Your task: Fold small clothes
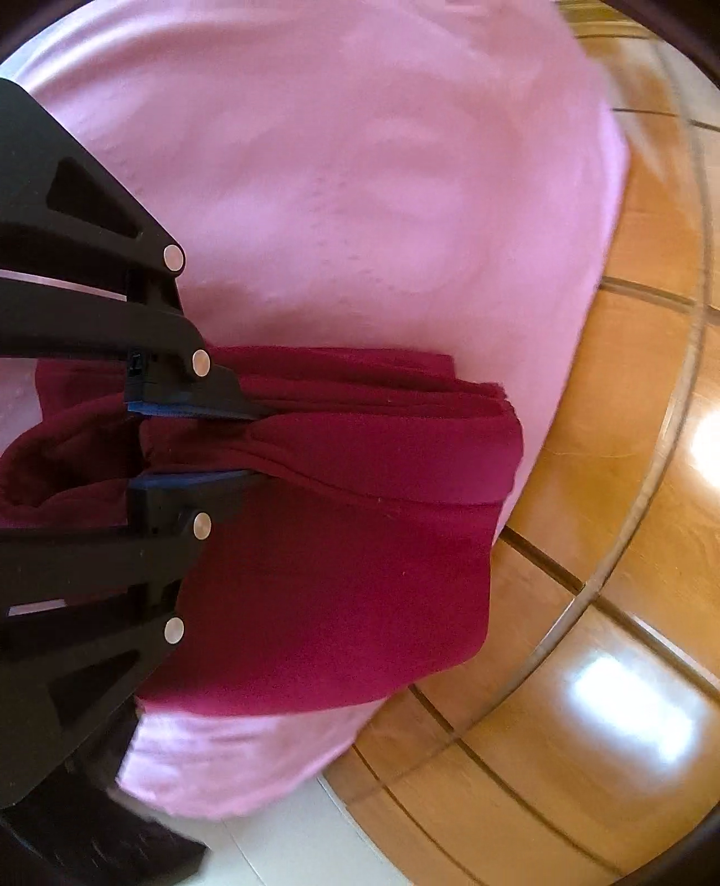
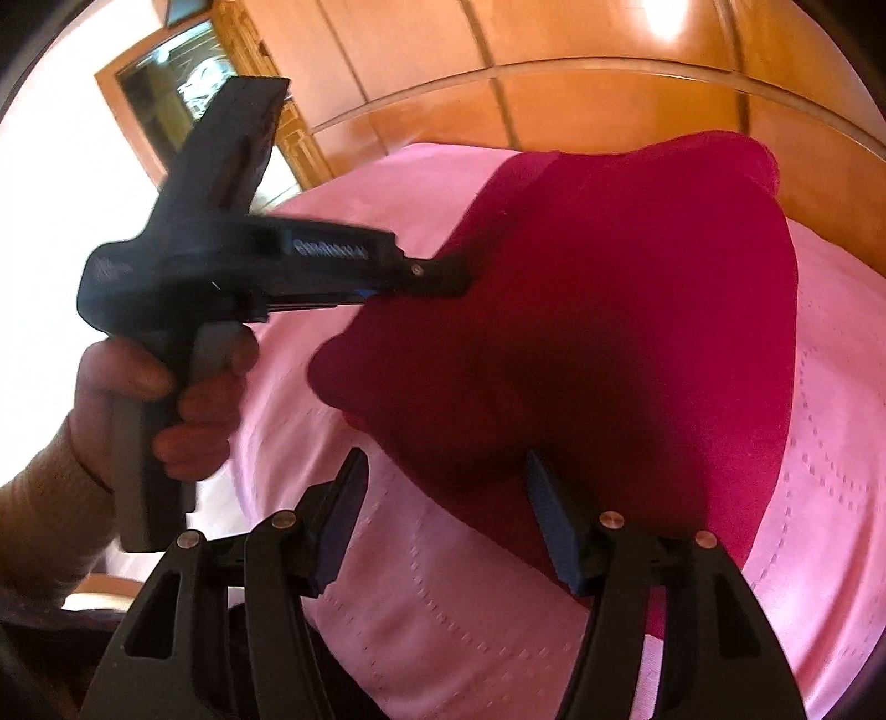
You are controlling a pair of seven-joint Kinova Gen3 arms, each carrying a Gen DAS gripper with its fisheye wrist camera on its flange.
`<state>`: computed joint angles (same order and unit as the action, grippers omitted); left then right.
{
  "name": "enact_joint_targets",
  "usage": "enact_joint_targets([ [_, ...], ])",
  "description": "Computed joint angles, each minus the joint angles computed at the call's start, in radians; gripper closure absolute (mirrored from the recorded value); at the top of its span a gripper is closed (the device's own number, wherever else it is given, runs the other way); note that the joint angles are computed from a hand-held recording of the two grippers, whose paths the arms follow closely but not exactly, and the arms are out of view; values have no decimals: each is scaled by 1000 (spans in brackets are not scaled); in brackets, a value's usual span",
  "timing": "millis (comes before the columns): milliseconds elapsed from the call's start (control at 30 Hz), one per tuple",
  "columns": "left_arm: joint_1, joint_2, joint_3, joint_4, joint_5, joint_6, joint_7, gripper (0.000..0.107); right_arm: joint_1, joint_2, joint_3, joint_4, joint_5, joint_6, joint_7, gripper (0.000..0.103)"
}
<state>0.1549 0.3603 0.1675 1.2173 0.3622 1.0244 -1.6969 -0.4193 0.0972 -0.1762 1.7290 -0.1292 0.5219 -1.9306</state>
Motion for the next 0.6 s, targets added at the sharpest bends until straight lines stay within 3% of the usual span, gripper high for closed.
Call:
enact_joint_targets([
  [100, 116, -57, -75, 57, -122, -97, 41, 85, 107, -59, -44, 40, -122, -54, 86, 36],
  [133, 162, -68, -111, 71, -163, -127, 56, 67, 112, -84, -25, 60, -163, -79, 94, 29],
  [200, 234, -83, -171, 98, -236, -184, 73, 49, 127, -123, 33, 106, -244, -126, 112, 22],
  [267, 231, -69, -168, 86, -254, -178, 97, 46, 204, -121, 35, 126, -325, -144, 153, 20],
  [467, -30, 2, 27, 39, -44, -88, -26, 44, 482, 20, -109, 61, -569, -71, 352, 18],
  [600, -215, 66, 184, 36, 119, -32, -108, 60, 656, 107, -263, 43, -716, -27, 514, 19],
])
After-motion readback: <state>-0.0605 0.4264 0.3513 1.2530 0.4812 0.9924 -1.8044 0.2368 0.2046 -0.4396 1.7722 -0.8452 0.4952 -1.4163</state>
